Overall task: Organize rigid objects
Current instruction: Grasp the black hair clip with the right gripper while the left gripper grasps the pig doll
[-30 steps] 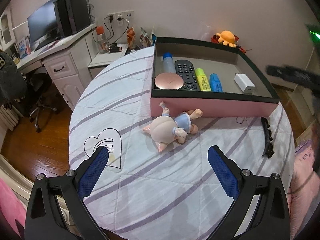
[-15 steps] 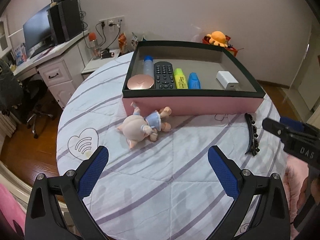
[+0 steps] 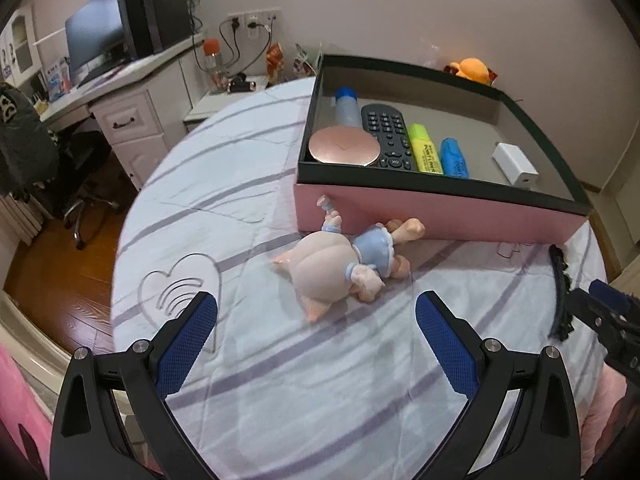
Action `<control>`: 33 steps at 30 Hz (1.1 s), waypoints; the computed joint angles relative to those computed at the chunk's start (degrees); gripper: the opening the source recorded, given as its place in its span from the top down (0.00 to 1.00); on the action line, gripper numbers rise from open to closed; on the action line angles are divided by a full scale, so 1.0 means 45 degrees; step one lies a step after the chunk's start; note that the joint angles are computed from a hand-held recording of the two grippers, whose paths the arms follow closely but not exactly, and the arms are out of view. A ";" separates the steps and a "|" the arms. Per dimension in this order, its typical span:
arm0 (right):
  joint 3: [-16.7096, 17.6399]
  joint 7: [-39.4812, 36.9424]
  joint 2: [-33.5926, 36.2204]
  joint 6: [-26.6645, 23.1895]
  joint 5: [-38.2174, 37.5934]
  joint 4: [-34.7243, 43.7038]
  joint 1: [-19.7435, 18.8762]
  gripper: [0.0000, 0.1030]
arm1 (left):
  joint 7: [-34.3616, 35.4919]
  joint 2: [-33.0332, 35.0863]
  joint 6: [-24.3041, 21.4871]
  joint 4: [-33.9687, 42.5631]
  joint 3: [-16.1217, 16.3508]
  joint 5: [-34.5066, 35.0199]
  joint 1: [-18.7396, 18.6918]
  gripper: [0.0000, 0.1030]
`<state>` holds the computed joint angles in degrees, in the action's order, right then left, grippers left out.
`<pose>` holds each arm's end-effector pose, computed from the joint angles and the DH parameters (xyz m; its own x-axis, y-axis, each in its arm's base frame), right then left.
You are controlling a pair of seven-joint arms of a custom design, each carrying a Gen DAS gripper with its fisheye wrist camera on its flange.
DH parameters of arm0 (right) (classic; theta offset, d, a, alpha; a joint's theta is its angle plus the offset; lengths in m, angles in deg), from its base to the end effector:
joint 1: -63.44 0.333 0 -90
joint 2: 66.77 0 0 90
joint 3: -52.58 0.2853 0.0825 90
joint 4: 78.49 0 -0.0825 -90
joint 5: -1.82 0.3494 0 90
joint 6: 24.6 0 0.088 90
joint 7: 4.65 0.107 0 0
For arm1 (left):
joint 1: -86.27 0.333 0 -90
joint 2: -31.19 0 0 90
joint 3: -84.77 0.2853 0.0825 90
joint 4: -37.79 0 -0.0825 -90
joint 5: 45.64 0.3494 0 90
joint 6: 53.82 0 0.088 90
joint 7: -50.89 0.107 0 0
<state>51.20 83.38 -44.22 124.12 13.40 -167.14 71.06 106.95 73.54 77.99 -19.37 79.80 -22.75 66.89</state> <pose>0.6721 0.0722 0.4839 0.0638 -0.9854 -0.1576 -0.7986 0.0442 -0.6002 0.6900 -0.2760 0.4708 0.0243 -0.9997 0.0051 -0.8016 -0.0225 -0.5974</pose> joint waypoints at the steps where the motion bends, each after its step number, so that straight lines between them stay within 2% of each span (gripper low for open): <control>1: 0.0032 -0.0066 0.0098 -0.0063 0.0050 0.0111 -0.0038 0.25 | 0.0088 0.0276 -0.0063 0.0397 -0.0036 -0.0081 0.0015 0.04; 3: 0.0039 -0.0112 0.0322 -0.0250 0.0069 0.0422 -0.0069 0.25 | 0.0532 0.0849 -0.0085 0.1162 -0.0254 -0.0490 0.0183 0.11; 5: 0.0039 -0.0129 0.0518 -0.0398 0.0096 0.0698 -0.0094 0.25 | 0.0996 0.1732 -0.0637 0.2517 -0.0375 -0.0979 0.0224 0.30; 7: 0.0041 -0.0192 0.0696 -0.0500 0.0093 0.0945 -0.0115 0.25 | 0.1478 0.2242 -0.0774 0.3235 -0.0377 -0.1285 0.0191 0.32; 9: 0.0053 -0.0256 0.0839 -0.0582 0.0109 0.1173 -0.0134 0.25 | 0.1585 0.2015 -0.0338 0.2750 -0.0287 -0.1335 0.0169 0.35; 10: 0.0046 -0.0274 0.0919 -0.0569 0.0094 0.1280 -0.0129 0.25 | 0.1565 0.1697 0.0115 0.2127 -0.0360 -0.1456 0.0275 0.41; 11: 0.0006 -0.0225 0.0989 -0.0550 0.0033 0.1362 -0.0092 0.24 | 0.1557 0.1277 0.0672 0.1319 -0.0442 -0.1543 0.0401 0.42; 18: 0.0021 -0.0298 0.1189 -0.0761 -0.0071 0.1575 -0.0051 0.24 | 0.1483 -0.0061 0.2277 -0.1153 -0.0607 -0.1644 0.0709 0.43; 25: -0.0261 0.0119 0.1076 -0.0581 -0.0647 0.1339 0.0243 0.25 | 0.1108 -0.1114 0.2908 -0.2730 -0.0560 -0.1276 0.0660 0.43; 29: -0.0261 0.0110 0.1215 -0.0280 -0.1004 0.1313 0.0357 0.25 | 0.1246 -0.1476 0.2941 -0.3237 -0.0684 -0.1083 0.0653 0.43; 33: -0.0503 0.0075 0.1298 -0.0114 -0.1690 0.1292 0.0581 0.44 | 0.1346 -0.1745 0.3202 -0.3645 -0.0793 -0.1091 0.0765 0.43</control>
